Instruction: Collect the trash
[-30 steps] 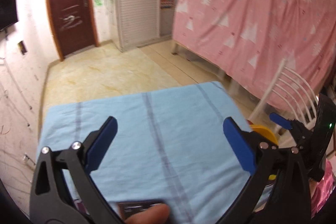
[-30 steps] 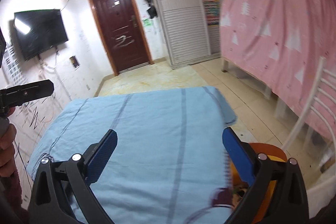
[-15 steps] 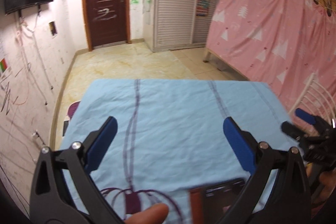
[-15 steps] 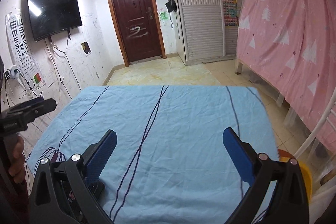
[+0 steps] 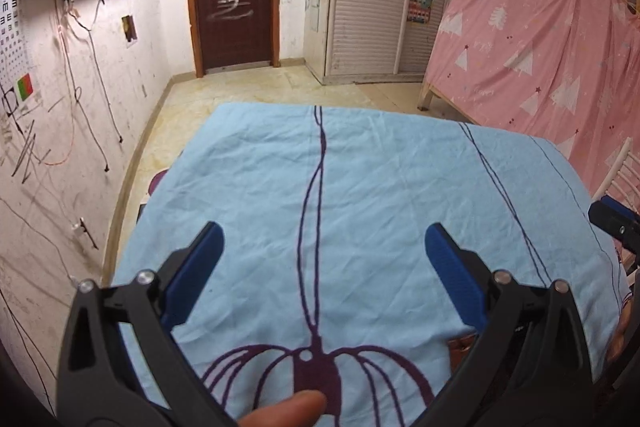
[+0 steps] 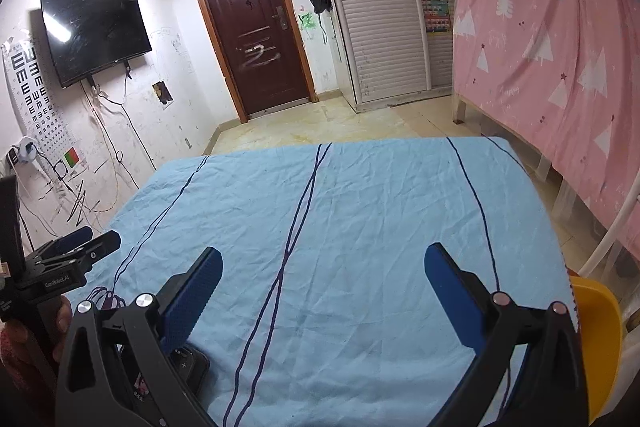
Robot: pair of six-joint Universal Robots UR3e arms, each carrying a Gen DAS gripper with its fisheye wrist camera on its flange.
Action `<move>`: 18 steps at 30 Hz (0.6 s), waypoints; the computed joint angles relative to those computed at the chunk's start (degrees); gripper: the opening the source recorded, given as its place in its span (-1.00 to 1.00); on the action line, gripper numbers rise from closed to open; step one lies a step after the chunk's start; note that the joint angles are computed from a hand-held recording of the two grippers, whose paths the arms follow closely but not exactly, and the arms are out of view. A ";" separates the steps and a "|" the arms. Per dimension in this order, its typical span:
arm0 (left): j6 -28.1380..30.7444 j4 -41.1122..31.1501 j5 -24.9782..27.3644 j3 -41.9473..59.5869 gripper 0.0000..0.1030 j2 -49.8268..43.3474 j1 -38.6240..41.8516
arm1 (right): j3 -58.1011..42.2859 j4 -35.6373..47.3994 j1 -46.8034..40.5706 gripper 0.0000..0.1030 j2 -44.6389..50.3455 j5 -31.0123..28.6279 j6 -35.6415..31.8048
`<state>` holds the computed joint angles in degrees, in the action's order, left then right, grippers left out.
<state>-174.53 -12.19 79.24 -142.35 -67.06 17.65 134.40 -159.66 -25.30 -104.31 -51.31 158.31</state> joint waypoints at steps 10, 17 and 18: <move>-0.33 6.08 2.00 -0.51 0.88 -5.46 -1.71 | 2.08 -5.37 0.47 0.83 2.06 -0.78 1.08; -0.60 6.14 2.31 -0.36 0.88 -5.60 -2.03 | 1.83 -5.00 0.47 0.83 2.35 -1.04 1.03; -0.58 6.42 2.31 -0.43 0.88 -5.83 -2.08 | 1.74 -4.93 0.40 0.83 2.46 -0.98 1.12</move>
